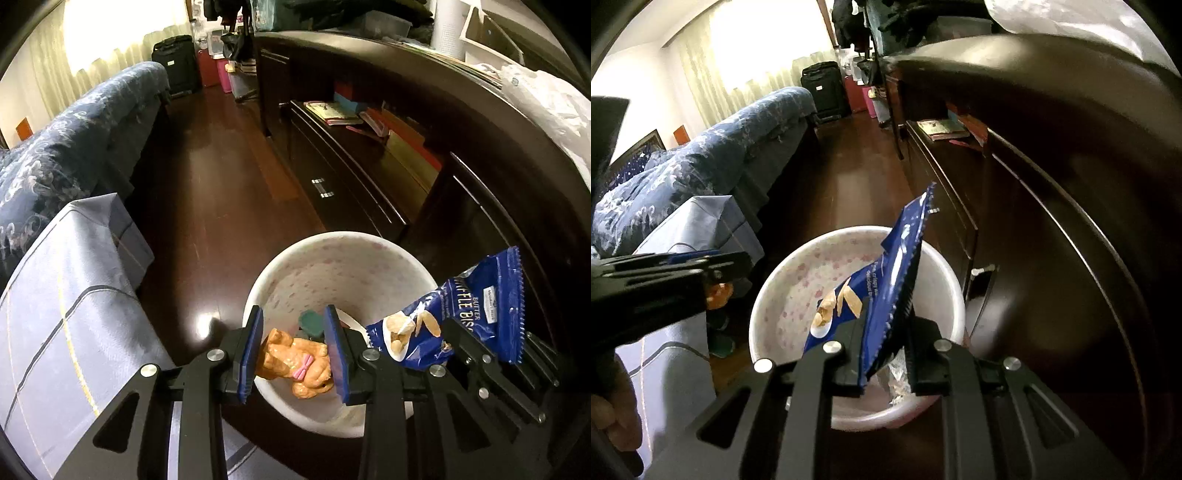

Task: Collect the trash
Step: 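Carry the toy and snack bag over the white bin and open both tools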

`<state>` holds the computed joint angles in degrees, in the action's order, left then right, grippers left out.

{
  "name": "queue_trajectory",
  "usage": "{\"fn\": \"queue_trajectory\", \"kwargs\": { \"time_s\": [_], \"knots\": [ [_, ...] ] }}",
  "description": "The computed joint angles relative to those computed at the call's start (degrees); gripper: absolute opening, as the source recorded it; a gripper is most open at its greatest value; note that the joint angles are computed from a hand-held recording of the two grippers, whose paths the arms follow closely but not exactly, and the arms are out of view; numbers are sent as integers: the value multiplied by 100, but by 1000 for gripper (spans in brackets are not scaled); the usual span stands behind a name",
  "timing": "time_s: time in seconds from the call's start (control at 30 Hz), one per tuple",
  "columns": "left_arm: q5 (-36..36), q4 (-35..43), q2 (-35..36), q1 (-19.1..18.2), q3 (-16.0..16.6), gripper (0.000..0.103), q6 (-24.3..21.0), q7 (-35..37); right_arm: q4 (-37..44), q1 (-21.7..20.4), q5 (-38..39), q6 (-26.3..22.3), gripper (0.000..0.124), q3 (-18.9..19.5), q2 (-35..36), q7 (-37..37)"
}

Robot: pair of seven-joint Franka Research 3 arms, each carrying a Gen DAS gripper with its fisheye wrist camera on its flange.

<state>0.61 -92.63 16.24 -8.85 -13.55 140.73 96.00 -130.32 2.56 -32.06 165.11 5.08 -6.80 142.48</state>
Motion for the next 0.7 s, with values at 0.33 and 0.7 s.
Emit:
{"fn": "queue_trajectory", "kwargs": {
  "time_s": [0.33,0.7],
  "knots": [
    [-73,1,16,29,33,92,426,-344,393,-41,-1817,-389,52,39,89,1273],
    [234,-620,-599,133,207,97,856,-876,183,90,-1551,-531,62,97,-336,1088]
  ]
}}
